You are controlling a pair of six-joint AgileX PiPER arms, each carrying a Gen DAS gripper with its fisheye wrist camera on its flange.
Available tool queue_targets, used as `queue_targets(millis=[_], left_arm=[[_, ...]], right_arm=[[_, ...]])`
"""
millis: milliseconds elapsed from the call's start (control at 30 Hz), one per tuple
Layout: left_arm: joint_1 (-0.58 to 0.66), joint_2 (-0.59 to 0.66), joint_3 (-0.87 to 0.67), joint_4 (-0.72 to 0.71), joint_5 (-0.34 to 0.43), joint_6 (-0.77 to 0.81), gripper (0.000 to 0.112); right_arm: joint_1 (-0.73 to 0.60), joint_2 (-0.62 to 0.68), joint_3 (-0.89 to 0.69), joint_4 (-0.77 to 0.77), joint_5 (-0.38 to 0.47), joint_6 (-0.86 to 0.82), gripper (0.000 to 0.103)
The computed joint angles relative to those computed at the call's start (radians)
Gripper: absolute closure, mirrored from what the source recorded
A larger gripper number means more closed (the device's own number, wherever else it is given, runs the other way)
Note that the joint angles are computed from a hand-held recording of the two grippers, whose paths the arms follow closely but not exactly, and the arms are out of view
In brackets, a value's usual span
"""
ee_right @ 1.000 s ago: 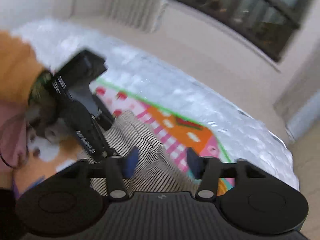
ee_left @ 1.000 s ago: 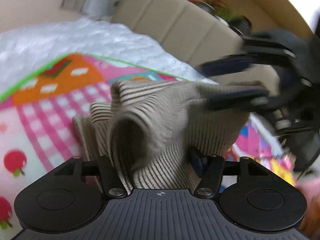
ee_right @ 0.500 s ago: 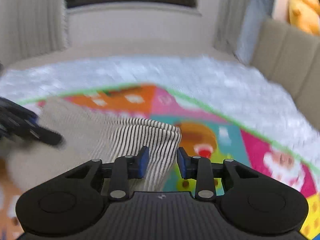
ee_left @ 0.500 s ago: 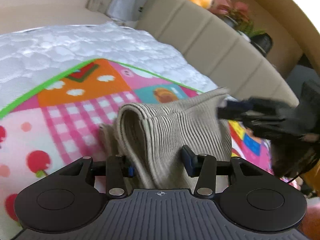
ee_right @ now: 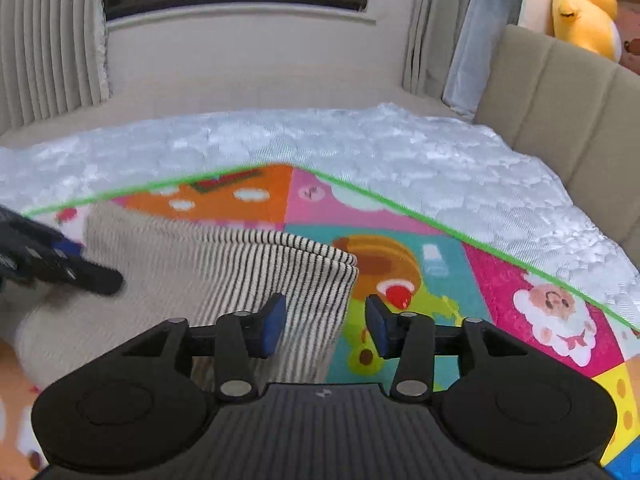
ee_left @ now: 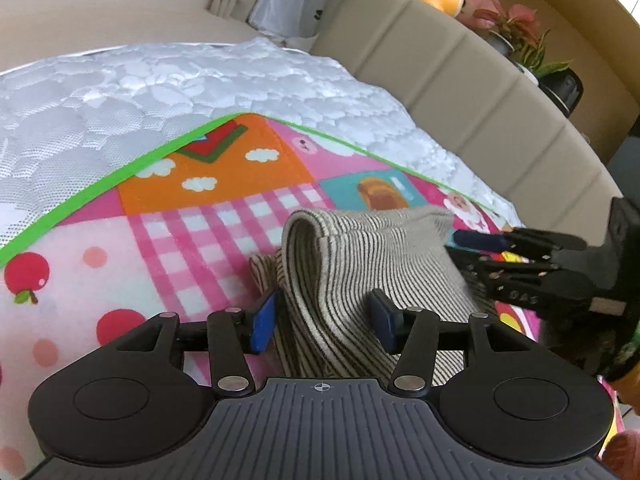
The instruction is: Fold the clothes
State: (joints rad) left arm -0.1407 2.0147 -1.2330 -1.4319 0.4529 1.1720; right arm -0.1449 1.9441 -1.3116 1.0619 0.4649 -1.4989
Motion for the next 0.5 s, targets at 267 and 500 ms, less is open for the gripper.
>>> queue_targets(millis=[267,500], left_arm=[[0.002,0.002,-0.003,0.013,-0.004,-0.013,0.051],[-0.005,-0.007,0.010,-0.003,-0.037,0.011,0.048]], right_arm=[[-0.092,-0.092,0.141,0.237,0.293,-0.248,0.029],[0.002,-0.042,0.274,0.423,0.087,-0.453,0.025]])
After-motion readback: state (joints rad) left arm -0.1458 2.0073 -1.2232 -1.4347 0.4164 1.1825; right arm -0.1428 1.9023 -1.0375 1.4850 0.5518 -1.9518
